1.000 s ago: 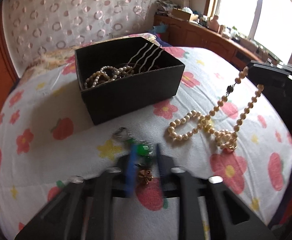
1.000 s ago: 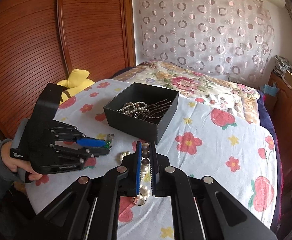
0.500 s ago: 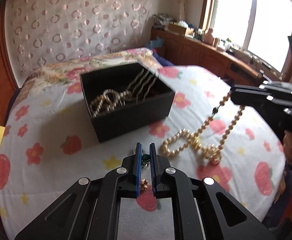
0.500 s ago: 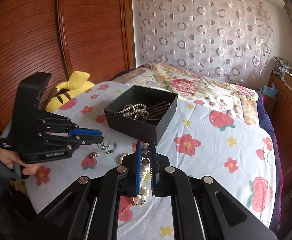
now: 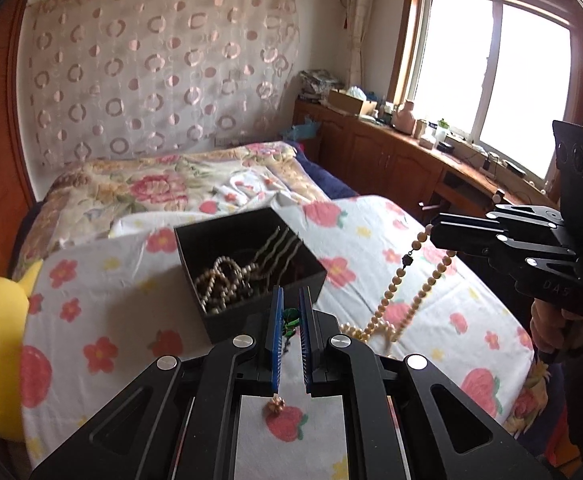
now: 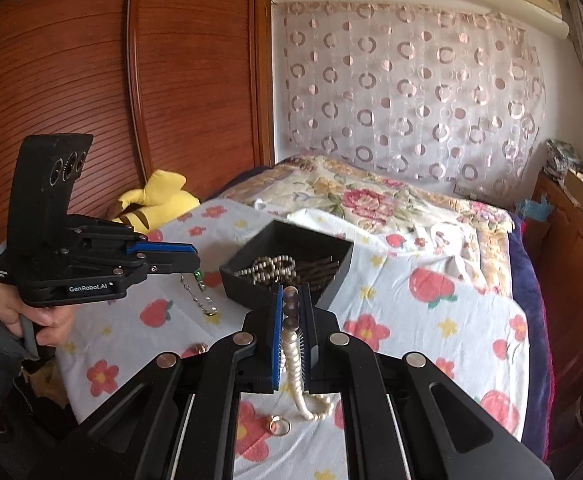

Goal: Organize jewelry
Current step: 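Carry the pearl strand toward the box with the right tool while the left tool grasps the green jade pendant, then lower the jade pendant into the box with the left tool while the right tool drops the pearls in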

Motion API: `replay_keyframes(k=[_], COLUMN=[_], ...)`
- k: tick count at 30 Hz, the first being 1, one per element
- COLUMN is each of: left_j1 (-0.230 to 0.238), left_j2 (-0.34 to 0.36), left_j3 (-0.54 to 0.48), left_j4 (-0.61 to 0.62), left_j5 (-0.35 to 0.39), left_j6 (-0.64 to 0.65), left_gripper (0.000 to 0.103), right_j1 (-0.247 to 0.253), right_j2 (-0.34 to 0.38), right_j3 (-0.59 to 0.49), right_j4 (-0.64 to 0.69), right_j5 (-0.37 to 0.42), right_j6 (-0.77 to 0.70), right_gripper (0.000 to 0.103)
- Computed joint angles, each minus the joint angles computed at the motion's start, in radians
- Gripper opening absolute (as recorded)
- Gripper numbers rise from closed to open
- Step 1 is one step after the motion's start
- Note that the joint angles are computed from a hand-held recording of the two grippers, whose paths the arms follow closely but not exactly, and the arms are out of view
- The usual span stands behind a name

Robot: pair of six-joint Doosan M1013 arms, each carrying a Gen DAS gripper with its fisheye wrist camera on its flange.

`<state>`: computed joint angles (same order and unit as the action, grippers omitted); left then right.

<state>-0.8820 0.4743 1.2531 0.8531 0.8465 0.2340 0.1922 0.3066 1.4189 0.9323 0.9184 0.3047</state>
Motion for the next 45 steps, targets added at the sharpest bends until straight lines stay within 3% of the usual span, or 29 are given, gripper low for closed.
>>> replay_keyframes(k=[20,37,45], left_j1=[0.039,0.091,0.084], left_j2=[0.023,0.058,0.066], left_j3=[-0.105,-0.06,-0.063], left_j4=[0.037,-0.069,-0.061], left_j5=[0.071,0.02,0.051], left_j6=[0.057,0.021,0.025], left_gripper=[0.007,0.007,0.007], right_j1=[0.051,0.111,0.139], right_j2=[0.01,0.127,0.176], right_j3=[-0.153,-0.302,-0.336], right_j4=[0.06,-0.094,-0.191], right_j5=[-0.082,-0.108,-0.099], right_j6=[-0.038,0.147,0.241], right_gripper=[0.009,0.009,0.009])
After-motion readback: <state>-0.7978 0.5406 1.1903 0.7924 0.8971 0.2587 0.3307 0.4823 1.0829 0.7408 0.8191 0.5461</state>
